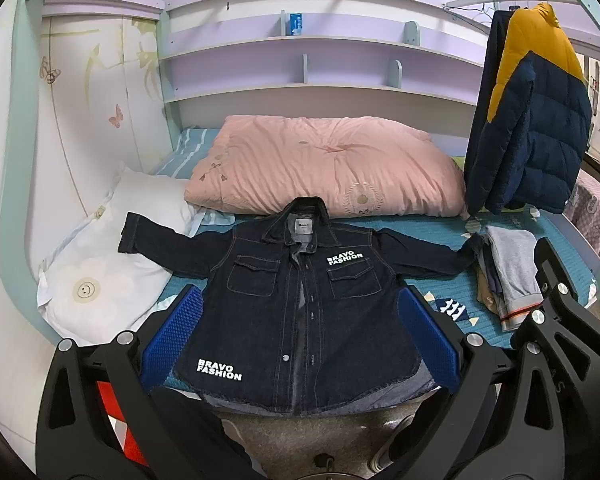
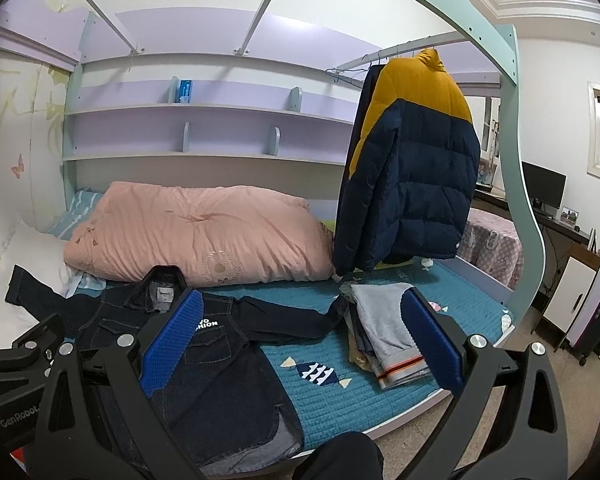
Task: Fold large clothes
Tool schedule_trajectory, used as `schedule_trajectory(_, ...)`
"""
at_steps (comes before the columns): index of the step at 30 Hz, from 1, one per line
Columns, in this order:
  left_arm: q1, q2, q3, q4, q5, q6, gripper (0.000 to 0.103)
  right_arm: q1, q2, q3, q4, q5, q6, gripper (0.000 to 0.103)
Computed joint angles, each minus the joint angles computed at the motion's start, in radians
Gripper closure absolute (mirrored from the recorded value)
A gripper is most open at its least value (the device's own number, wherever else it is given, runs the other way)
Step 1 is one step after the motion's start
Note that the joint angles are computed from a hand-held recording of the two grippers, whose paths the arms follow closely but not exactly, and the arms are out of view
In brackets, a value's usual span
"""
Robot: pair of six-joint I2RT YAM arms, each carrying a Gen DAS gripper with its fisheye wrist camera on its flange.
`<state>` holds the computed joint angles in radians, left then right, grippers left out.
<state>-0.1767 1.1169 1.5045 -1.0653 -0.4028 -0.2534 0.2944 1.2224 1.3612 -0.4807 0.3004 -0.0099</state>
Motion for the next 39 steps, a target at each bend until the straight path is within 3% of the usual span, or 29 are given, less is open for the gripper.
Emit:
schedule_trajectory(13,-0.003,-0.005,-0.028,-0.002,0.005,-0.012,0.005,-0.011,0.004,-0.004,-0.017,-0.022,0.029,0.007)
schedule_trajectory(21,0.032,0.073,0.032,-0.037,0.066,-0.014,0.005,-0.041,0.061,0.051,-0.069,-0.065,0.054,0.007)
schedule_trajectory(25,0.053,0.125,0.068,-0.039,0.082,0.001,0.005,-0.032,0.099,0.081,-0.059,-0.036,0.032,0.007)
schedule_trajectory(29,0.094,0.176,0.085,-0.021,0.090,0.021,0.005,-0.020,0.165,0.135,-0.072,-0.032,0.020,0.007)
schedule_trajectory(39,0.299,0.383,0.128,0.037,0.222,0.087,0.005,0.049,0.464,0.385,-0.177,-0.034,0.006,0.007)
